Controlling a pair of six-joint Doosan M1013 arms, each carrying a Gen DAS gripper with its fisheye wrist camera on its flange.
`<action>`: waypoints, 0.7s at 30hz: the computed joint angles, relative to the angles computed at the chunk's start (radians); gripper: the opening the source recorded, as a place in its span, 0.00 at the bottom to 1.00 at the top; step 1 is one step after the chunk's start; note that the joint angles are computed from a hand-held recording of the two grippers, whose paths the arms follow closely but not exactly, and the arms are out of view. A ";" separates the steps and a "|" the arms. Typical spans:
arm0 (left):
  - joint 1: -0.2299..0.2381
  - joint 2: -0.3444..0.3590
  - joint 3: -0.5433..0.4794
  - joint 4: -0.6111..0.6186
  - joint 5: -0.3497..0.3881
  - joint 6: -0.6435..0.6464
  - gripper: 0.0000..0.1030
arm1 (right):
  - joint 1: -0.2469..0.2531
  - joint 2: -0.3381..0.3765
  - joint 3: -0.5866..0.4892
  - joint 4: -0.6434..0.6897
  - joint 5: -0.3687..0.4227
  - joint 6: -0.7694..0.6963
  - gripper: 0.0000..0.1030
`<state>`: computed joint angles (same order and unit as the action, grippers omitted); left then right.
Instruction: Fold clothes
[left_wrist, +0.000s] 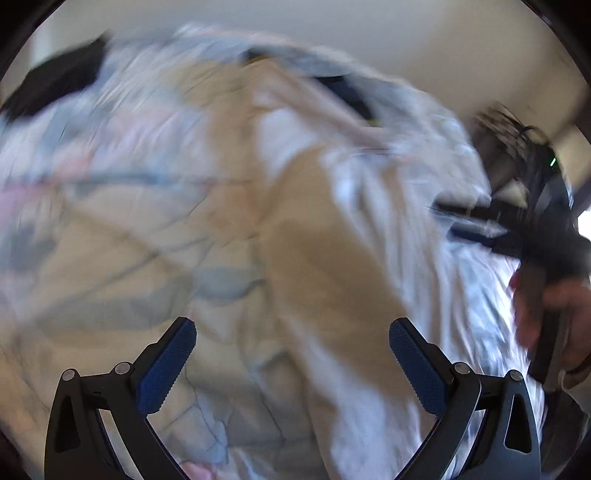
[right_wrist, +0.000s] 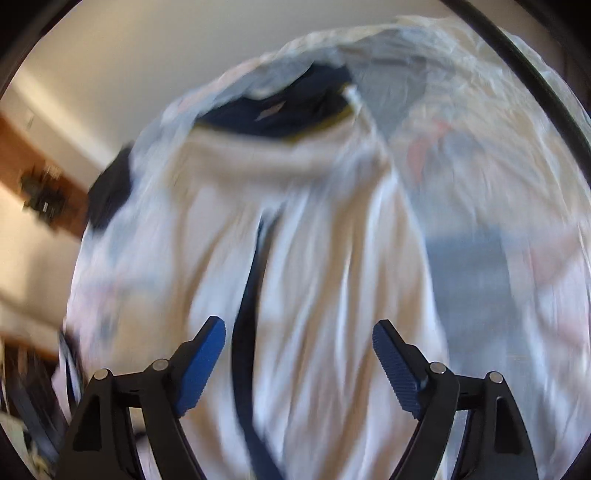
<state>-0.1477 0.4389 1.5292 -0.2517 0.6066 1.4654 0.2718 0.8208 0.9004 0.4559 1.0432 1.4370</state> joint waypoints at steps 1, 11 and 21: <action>-0.002 -0.008 -0.004 -0.005 0.010 0.035 1.00 | 0.001 -0.034 0.064 0.010 -0.008 -0.031 0.82; -0.042 -0.092 0.089 0.110 0.066 -0.116 1.00 | -0.002 -0.174 0.349 0.078 0.016 -0.213 0.70; -0.071 -0.110 0.127 0.212 0.000 -0.203 1.00 | 0.019 -0.156 0.352 0.025 0.046 0.066 0.52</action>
<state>-0.2183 0.3287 1.6566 -0.0396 0.6066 1.2623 0.2910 0.6649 1.2525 0.4810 1.0889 1.5028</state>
